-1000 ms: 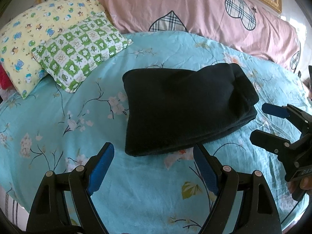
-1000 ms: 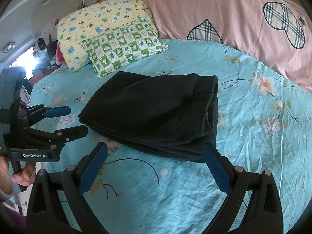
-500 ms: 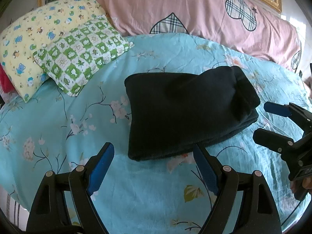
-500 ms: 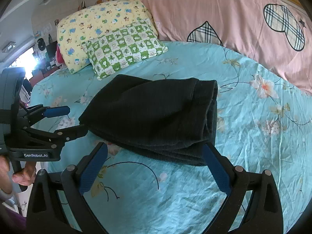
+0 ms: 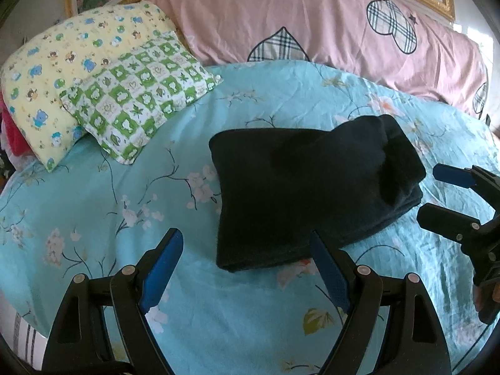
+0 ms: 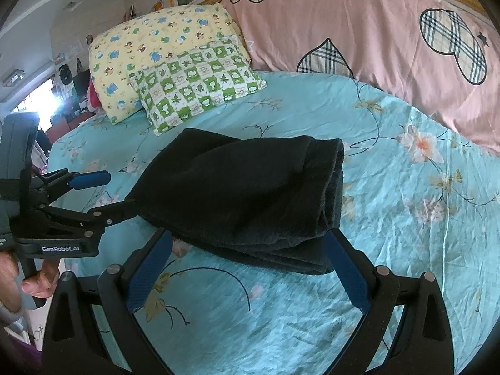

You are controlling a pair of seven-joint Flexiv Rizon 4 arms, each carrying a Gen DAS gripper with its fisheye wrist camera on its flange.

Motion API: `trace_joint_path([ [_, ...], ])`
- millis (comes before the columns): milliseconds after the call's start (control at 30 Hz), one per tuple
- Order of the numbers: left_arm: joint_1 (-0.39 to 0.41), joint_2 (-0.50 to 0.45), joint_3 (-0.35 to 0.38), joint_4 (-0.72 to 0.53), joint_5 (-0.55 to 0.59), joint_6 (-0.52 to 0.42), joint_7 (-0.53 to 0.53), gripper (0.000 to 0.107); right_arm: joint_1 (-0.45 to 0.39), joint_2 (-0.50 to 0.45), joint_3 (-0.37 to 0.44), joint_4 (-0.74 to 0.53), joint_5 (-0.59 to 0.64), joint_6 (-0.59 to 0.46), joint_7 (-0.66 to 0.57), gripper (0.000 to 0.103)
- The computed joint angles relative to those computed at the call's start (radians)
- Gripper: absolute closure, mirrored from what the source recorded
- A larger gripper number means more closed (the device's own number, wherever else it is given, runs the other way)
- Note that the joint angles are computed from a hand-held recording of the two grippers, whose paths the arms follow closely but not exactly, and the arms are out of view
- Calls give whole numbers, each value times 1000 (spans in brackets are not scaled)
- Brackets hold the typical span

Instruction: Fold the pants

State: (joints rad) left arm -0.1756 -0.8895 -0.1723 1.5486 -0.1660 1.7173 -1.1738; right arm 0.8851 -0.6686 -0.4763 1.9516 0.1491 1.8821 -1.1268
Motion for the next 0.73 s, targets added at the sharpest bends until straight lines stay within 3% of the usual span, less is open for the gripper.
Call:
trace_joint_path([
  [533, -18, -13, 2, -46, -7, -23, -1, 23, -2, 4, -13, -1, 25, 12, 7, 5],
  [733, -59, -13, 54, -64, -16, -30, -16, 23, 1, 0, -21, -4, 32, 1, 27, 5],
])
